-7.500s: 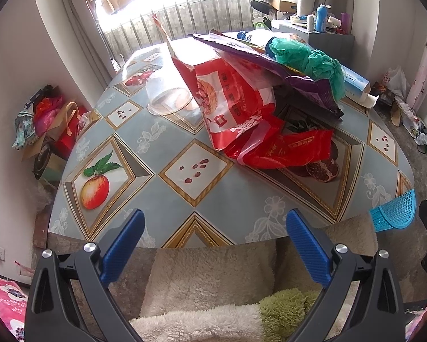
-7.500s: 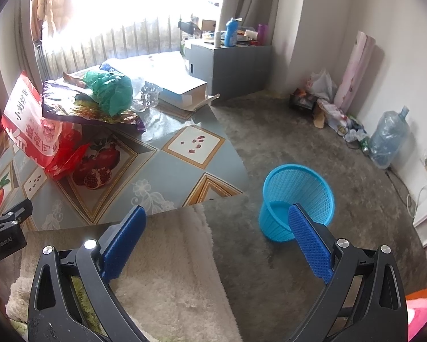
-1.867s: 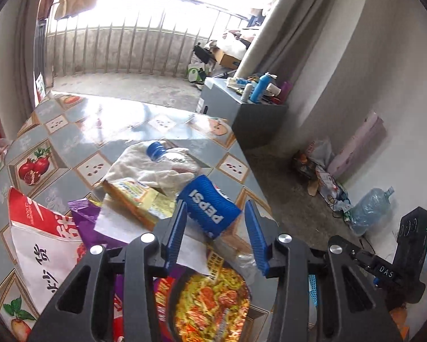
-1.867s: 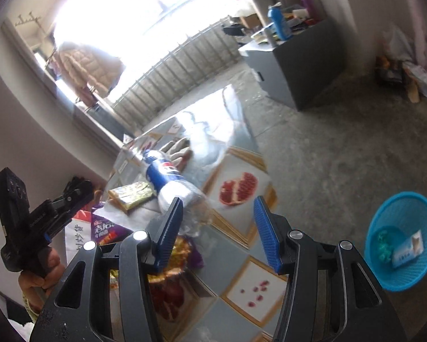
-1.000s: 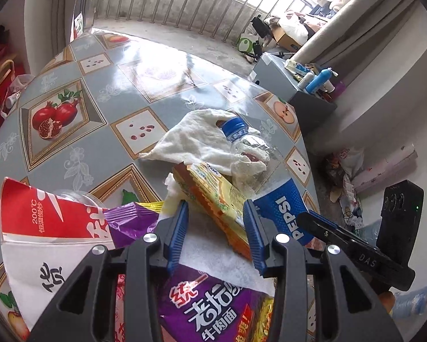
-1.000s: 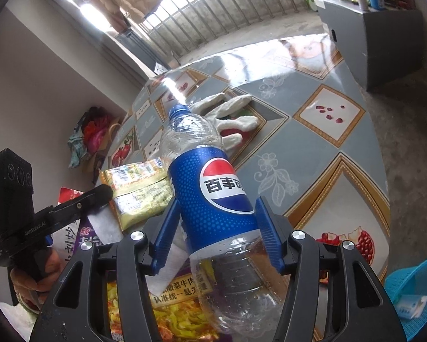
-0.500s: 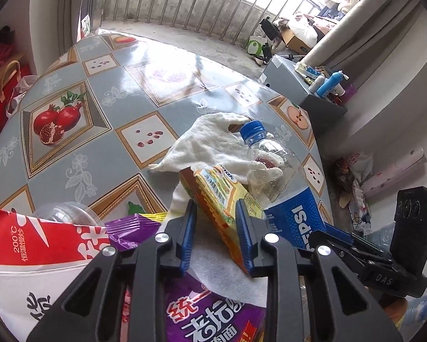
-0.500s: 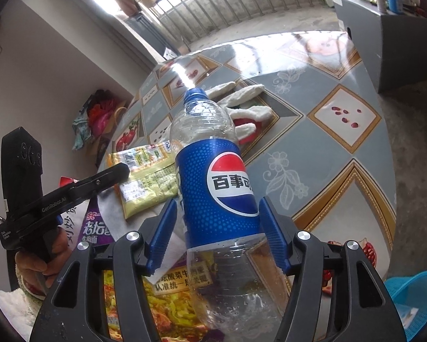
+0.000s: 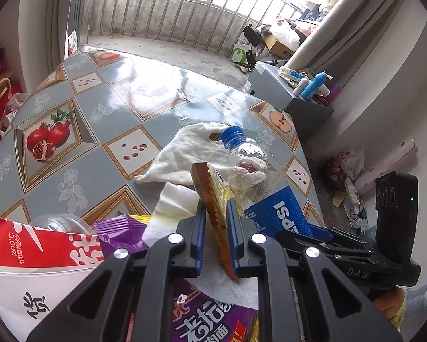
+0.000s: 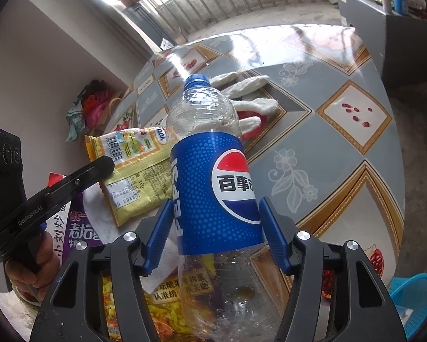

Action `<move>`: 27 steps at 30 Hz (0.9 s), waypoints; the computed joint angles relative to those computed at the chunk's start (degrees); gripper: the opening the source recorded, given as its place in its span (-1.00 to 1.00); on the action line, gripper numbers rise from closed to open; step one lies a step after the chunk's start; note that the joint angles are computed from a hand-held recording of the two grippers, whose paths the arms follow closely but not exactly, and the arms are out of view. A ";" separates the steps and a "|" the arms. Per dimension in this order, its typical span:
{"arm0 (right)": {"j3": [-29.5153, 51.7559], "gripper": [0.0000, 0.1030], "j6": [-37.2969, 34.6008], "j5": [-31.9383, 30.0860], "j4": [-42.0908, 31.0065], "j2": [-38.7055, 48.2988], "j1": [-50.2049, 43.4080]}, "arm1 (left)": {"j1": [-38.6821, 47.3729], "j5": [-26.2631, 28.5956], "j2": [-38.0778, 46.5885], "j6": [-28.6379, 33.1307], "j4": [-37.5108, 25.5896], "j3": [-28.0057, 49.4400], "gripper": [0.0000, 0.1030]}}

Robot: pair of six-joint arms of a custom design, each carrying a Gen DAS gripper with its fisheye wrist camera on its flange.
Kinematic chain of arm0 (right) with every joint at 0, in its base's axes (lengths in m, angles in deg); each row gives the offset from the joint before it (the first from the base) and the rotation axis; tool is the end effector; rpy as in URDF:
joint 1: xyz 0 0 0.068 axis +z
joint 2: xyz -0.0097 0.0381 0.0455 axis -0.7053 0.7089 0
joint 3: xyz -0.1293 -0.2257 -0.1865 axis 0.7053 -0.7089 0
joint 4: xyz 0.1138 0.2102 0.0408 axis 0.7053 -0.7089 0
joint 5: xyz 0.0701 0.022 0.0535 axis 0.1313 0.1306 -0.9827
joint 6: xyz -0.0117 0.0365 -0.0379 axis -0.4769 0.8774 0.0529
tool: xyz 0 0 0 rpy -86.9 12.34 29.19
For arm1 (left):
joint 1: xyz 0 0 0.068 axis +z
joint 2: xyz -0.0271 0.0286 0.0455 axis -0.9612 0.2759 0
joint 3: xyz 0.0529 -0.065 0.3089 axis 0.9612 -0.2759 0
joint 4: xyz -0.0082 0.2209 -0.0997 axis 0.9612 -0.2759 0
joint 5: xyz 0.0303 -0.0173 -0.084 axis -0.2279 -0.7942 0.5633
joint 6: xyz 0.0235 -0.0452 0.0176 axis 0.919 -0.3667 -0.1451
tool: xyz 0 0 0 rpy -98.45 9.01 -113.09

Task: Collect trash
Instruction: 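Grasp the yellow snack packet with the left gripper while the right holds the bottle, then carry packet and bottle over the wastebasket and open both grippers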

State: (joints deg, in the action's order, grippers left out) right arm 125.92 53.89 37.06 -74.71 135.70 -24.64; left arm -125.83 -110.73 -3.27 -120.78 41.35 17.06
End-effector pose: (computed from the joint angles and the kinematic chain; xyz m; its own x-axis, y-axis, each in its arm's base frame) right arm 0.3028 0.1340 0.3249 -0.7750 -0.4860 -0.4040 -0.6319 0.6019 0.4883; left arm 0.1592 -0.1730 0.3058 -0.6395 -0.5401 -0.5471 -0.4151 0.8416 -0.3456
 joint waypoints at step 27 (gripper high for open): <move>-0.78 0.05 -6.03 -12.41 -8.94 -12.72 -19.76 | -18.09 -17.36 2.96 -0.03 -12.60 17.92 -0.85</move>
